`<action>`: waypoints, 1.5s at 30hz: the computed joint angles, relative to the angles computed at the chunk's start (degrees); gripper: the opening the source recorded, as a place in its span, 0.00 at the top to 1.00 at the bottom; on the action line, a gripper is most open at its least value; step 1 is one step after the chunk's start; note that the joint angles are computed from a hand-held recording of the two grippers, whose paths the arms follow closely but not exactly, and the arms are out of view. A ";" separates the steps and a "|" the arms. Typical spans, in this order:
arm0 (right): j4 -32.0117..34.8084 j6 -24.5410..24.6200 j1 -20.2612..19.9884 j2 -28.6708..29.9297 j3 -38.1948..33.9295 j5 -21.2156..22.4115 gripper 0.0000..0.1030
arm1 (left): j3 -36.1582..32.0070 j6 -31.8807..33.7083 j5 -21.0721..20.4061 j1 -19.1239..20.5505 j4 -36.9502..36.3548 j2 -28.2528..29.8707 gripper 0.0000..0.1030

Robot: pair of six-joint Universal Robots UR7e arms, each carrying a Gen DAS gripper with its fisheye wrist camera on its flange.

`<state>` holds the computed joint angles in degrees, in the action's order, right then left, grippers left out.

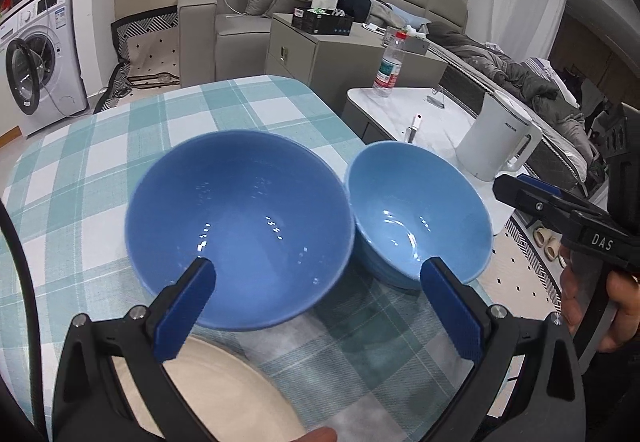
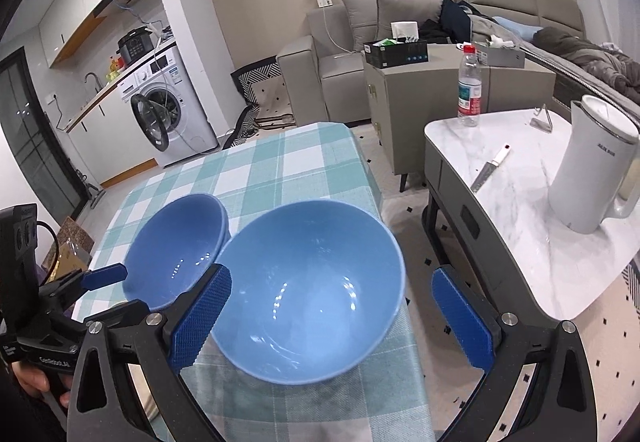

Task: Organize plates and bowls
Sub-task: 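Move both open tools to the rim of the light blue bowl, then close the left tool on the light blue bowl rim while the right tool grips it too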

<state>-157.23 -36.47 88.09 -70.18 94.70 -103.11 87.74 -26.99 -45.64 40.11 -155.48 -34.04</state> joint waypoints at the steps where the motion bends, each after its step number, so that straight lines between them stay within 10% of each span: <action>1: 0.16 0.11 -0.29 -0.19 0.09 -0.11 0.01 | -0.14 0.05 -0.42 -0.04 -0.18 0.16 0.00; 7: -0.59 -1.14 -1.05 -1.10 1.12 -1.06 0.01 | -1.00 1.40 -4.15 -0.05 -1.99 1.11 0.03; 15: -0.75 -0.44 -1.79 -1.46 1.27 -0.69 0.01 | -1.93 2.23 -8.58 0.00 -2.88 2.09 0.45; 29: -0.30 -0.13 -2.46 0.41 0.26 -1.22 0.02 | -4.29 0.44 -11.55 0.73 -0.88 3.78 0.49; 45: 2.59 -0.17 -2.82 4.81 -4.37 -3.74 0.48 | -7.93 1.18 -10.01 1.02 2.02 6.51 0.50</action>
